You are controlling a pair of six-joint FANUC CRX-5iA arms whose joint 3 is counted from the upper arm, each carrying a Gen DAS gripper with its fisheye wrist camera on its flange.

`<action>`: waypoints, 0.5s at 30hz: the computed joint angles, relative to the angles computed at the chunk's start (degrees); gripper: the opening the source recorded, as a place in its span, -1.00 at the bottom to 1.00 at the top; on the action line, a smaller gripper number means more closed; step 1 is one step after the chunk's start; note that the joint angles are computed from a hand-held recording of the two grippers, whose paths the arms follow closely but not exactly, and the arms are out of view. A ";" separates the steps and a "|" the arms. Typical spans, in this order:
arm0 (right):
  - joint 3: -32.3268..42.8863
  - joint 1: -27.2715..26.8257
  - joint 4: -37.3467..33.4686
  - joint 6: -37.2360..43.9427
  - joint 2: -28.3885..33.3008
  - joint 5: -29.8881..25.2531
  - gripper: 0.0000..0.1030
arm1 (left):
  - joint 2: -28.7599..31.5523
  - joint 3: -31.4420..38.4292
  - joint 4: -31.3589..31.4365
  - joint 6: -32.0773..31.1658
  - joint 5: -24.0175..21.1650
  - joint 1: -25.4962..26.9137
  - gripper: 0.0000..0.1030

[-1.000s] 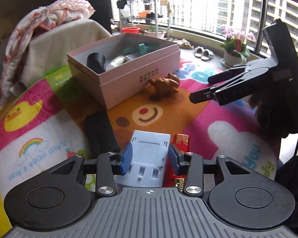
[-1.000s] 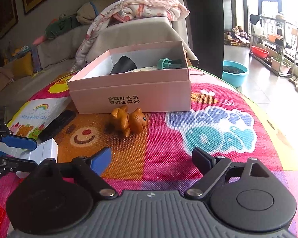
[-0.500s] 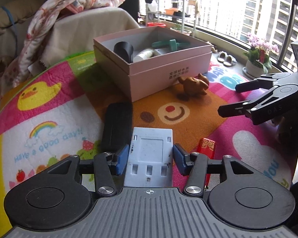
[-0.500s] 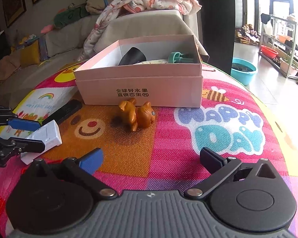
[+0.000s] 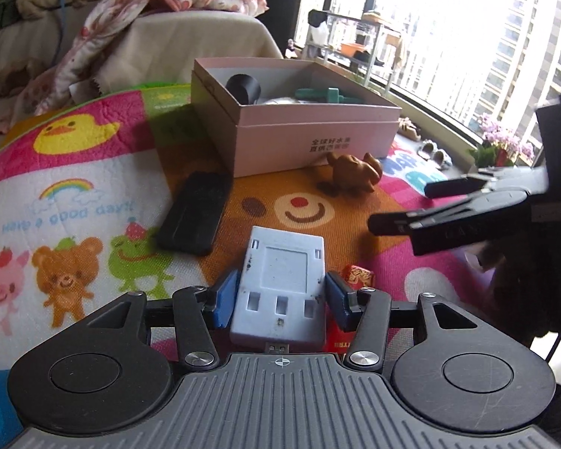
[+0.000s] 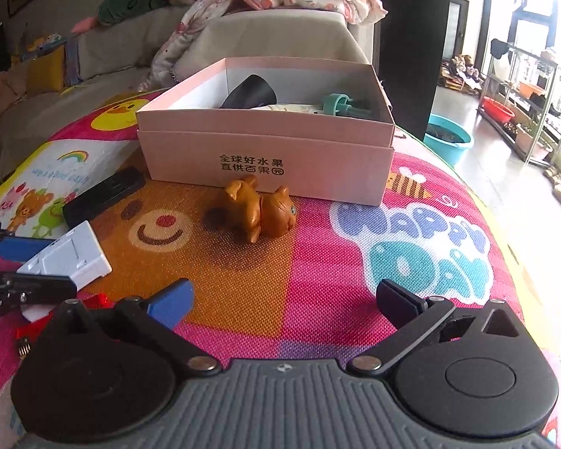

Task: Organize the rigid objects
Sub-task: 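Grasp the orange toy dog with the right tool while the left tool holds the white case, then drop the white case and orange toy dog into the pink box with both tools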

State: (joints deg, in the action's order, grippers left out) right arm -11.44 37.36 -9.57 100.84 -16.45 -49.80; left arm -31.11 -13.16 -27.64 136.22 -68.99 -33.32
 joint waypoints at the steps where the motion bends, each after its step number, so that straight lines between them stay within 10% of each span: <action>1: 0.03 0.84 1.17 -1.75 0.41 0.54 1.00 | 0.72 0.69 -1.31 -0.29 -1.09 -1.37 0.06; 5: -0.02 4.79 6.70 -9.48 2.87 4.21 0.90 | 2.23 2.28 -3.96 -1.20 -3.99 -4.26 0.05; 10: -3.31 9.13 14.37 -12.95 1.99 9.52 -0.07 | 0.36 0.77 -2.46 -0.67 -2.40 -2.18 0.04; 15: -1.62 6.90 6.53 -2.33 -0.94 4.15 -0.07 | -0.28 0.28 -4.22 1.75 -2.07 -4.12 0.03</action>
State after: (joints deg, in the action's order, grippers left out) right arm -13.06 44.26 -3.05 98.51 -17.39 -45.65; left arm -31.39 -12.89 -31.85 137.97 -71.06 -37.45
